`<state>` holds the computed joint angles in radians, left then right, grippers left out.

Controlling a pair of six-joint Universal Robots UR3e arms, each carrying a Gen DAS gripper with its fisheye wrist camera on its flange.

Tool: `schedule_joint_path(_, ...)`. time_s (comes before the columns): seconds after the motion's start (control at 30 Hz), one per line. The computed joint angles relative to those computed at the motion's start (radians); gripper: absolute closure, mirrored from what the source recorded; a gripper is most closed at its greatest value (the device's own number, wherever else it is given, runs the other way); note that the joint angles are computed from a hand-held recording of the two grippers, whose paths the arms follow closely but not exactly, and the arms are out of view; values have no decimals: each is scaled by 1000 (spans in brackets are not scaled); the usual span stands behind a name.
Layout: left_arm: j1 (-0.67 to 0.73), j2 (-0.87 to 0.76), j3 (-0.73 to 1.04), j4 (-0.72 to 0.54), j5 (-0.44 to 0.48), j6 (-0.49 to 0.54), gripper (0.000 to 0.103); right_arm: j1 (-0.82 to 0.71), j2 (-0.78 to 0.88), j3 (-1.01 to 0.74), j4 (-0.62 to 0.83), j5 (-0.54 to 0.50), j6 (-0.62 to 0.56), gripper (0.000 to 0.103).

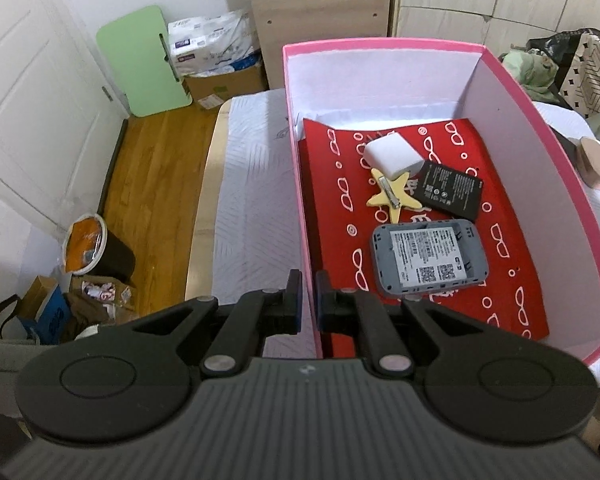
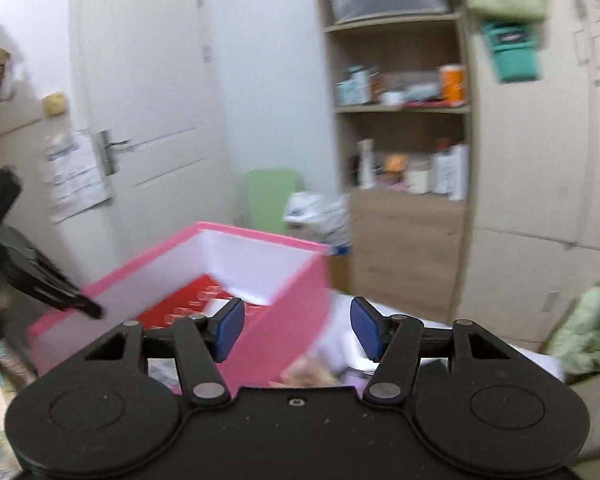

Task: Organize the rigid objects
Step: 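Grasp the beige rounded case with the right tool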

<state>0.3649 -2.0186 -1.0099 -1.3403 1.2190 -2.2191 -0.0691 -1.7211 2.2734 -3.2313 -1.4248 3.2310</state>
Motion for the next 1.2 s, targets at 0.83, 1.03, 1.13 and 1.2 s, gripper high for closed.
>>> schedule_joint_path(0.83, 27, 124, -295, 273, -43, -96, 99, -436, -110, 340, 80, 118, -157, 14)
schedule_joint_path(1.03, 30, 118, -286, 265, -53, -93, 100, -367, 105, 268, -36, 46, -119, 12)
schedule_joint_path(1.13, 28, 117, -282, 261, -50, -83, 100, -332, 195, 241, -122, -9, -107, 12)
schedule_joint_path(1.2, 25, 119, -286, 268, -47, -76, 99, -328, 223, 231, -152, -24, -97, 12)
